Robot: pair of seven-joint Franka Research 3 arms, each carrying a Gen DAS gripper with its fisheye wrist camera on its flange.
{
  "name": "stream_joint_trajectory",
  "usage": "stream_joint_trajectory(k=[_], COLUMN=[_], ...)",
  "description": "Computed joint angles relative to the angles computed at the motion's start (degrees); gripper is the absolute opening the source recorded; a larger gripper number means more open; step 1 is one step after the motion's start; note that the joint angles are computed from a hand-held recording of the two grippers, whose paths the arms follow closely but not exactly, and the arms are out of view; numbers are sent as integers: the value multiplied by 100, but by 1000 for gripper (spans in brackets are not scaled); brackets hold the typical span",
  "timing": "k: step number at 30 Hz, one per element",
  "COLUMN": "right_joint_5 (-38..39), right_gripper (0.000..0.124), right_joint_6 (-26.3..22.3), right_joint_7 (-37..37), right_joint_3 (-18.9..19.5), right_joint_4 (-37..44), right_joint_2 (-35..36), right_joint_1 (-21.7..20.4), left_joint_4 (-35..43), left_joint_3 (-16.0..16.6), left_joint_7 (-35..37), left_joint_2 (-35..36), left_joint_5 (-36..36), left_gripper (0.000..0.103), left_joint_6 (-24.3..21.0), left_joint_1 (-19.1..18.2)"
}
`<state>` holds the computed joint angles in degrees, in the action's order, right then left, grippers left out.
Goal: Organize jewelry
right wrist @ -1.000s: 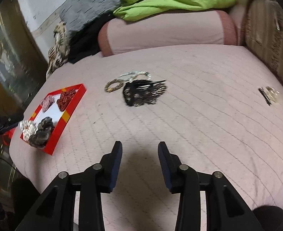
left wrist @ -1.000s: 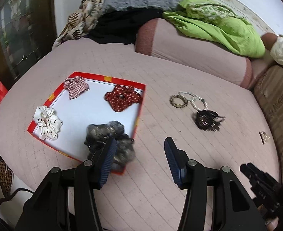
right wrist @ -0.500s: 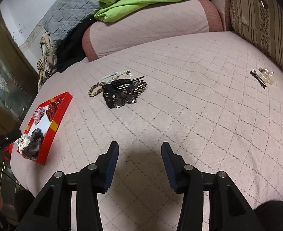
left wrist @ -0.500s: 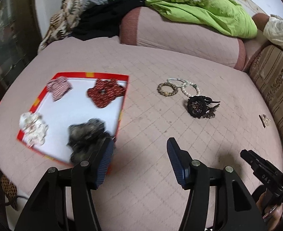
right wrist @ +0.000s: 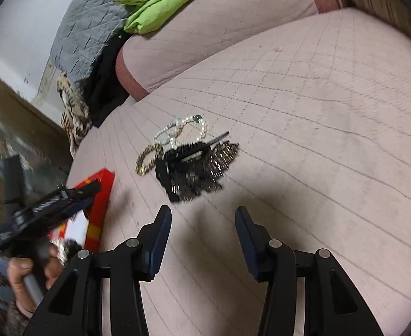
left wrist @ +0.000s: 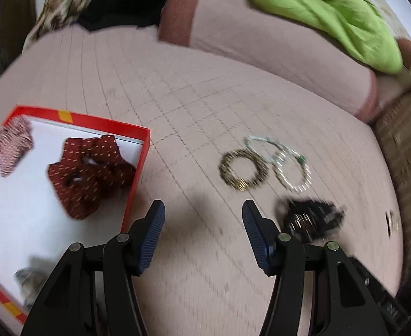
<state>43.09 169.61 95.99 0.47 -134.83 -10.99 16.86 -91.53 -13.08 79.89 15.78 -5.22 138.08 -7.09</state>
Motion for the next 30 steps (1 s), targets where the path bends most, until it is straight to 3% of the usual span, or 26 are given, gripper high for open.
stream_joint_trajectory(k=[3,6,12,16,23,26,30], right_joint_5=[1139,1701,1497,1280,414,387,295], right_gripper=[54,54,54,54,54,54,54], right_joint_6=[-35,-81,-130,-24,249,309,317], right_joint_7=[-784,-1109,-1011,-902,-284,-193,-165], right_joint_3=[-257,-179,46,103,85,-62,-141], right_joint_4=[384,622,708,450,-248,-423,-444], right_joint_2=[354,575,693,443,-219,-381,-451], right_joint_1=[262,154,-110,-151,-201,-89,-2], left_joint_4=[436,525,-113,-238,504,1152,1790], left_joint_3=[-4,-53,65,-8,-127,-123,-79], left_joint_7=[-151,-204,-428,-471,174,356,348], left_joint_2=[429,585,69,-416,-944,-725,-206], left_joint_5=[-134,-239,353,284,-13,88,479], left_gripper=[56,56,56,56,56,62,62], left_joint_6=[-69,-85,201,91,-172,-585,-1003], left_joint_1=[34,84,-86,-111,-361,-483,-624])
